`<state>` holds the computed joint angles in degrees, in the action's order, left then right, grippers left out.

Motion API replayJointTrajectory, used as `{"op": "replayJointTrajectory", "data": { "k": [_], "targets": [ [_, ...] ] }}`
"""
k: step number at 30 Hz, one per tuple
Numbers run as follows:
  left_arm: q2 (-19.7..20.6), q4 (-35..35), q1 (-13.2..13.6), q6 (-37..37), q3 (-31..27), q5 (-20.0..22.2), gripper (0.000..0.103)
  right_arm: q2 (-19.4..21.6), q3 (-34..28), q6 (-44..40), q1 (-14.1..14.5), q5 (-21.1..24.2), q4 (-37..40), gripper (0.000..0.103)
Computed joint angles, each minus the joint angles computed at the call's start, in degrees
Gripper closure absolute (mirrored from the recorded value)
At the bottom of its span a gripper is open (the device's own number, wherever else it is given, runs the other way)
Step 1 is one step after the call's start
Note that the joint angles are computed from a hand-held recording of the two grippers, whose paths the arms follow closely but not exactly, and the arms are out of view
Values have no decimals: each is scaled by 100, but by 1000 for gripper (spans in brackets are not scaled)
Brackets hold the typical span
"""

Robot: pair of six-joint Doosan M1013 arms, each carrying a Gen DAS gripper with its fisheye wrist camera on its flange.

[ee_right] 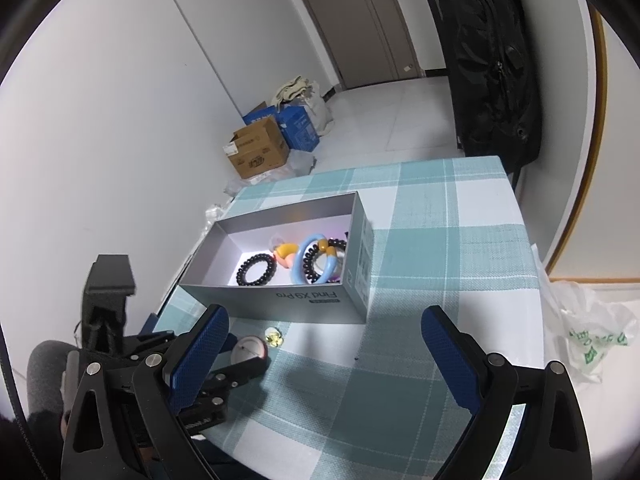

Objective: Organize jewelry
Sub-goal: 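Grasp the white red-rimmed badge with the left tool, then carry the badge over the box with the left tool while the right tool grasps the yellow flower charm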

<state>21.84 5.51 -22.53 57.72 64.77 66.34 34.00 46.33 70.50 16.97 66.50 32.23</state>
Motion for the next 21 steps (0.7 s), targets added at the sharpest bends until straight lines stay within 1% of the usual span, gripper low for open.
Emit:
{"op": "replayJointTrajectory", "data": {
  "k": [4,7,11,13,17,21],
  "targets": [
    [-71,-392,79,85,63,-255,66,29,-24,140,12,11,-118,5],
    [-131,-351,56,127,90,-412,66,58,-63,162,22,75,-156,5],
    [-267,-498,106,10,216,-717,66,28,-22,-53,10,-9,-15,5],
    [-372,-558,146,-100,310,-930,66,41,-30,-92,19,16,3,5],
    [-587,-537,215,-376,491,-1421,66,119,-112,-144,100,221,-138,5],
    [-709,-451,298,-652,585,-1787,66,164,-142,-431,190,339,-144,5]
  ]
}}
